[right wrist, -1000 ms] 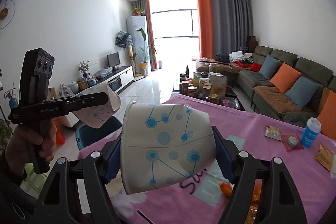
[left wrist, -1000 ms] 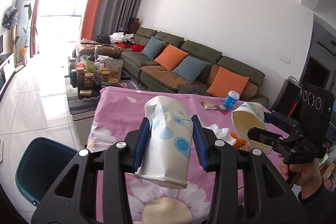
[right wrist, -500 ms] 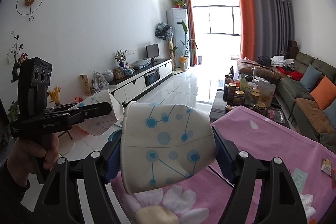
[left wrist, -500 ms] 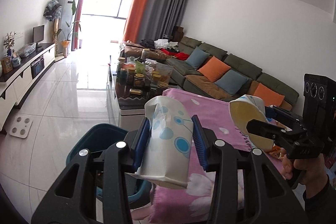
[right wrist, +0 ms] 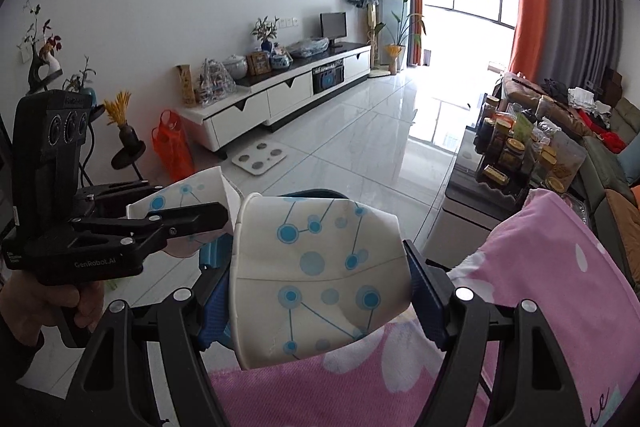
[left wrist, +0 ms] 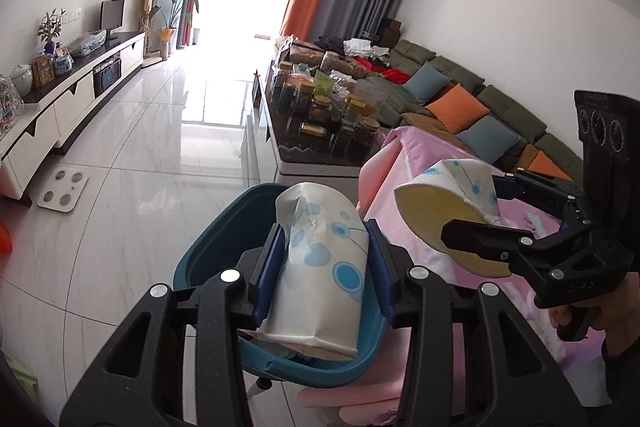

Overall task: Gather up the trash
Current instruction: 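Carry both paper cups to the teal bin and open both tools, then move both open tools back over the table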

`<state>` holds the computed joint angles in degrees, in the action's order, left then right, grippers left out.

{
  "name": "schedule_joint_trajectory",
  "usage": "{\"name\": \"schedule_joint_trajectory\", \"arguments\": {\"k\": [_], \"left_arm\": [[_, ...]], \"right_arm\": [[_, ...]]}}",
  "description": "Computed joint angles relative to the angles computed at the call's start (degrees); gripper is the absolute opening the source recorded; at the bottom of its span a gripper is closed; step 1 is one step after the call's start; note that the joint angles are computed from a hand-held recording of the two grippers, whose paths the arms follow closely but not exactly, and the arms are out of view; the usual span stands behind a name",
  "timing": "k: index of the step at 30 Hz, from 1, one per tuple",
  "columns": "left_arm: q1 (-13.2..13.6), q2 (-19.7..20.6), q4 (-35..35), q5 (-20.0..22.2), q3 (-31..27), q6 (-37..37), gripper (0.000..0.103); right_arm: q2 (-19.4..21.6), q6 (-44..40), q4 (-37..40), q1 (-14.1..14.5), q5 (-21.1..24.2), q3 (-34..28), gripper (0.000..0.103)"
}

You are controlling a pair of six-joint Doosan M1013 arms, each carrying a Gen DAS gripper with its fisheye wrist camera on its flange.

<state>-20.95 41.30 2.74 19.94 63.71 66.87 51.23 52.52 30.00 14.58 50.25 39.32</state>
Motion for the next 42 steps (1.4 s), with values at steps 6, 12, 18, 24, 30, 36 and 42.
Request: {"name": "schedule_joint_trajectory", "arguments": {"k": [6,12,18,24,30,36,42], "left_arm": [[0.30,8.86,-1.86,8.65,-13.29,4.11,0.041],[0.61,14.95,-1.53,15.04,-22.41,5.15,0.041],[0.84,15.49,0.24,14.58,-22.33,2.10,0.050],[0.65,14.05,6.28,12.74,-19.88,-4.35,0.065],[0.07,8.51,14.70,6.61,-10.56,-13.83,0.083],[-0.62,4.67,22.24,2.04,-5.01,-22.15,0.094],[-1.76,2.30,27.33,0.20,-2.62,-26.90,0.097]], "right_arm": [[6.46,5.39,-8.02,1.44,9.41,-11.14,0.073],[13.36,8.97,-11.12,2.11,19.07,-24.00,0.074],[19.11,11.61,-10.40,1.91,25.61,-34.85,0.083],[16.77,11.11,-9.11,1.63,22.66,-30.22,0.084],[9.24,8.57,-5.68,1.01,12.78,-15.91,0.086],[4.48,6.36,-2.73,0.40,6.00,-7.87,0.090],[-0.26,3.64,-0.92,0.10,-0.60,0.05,0.096]]}}
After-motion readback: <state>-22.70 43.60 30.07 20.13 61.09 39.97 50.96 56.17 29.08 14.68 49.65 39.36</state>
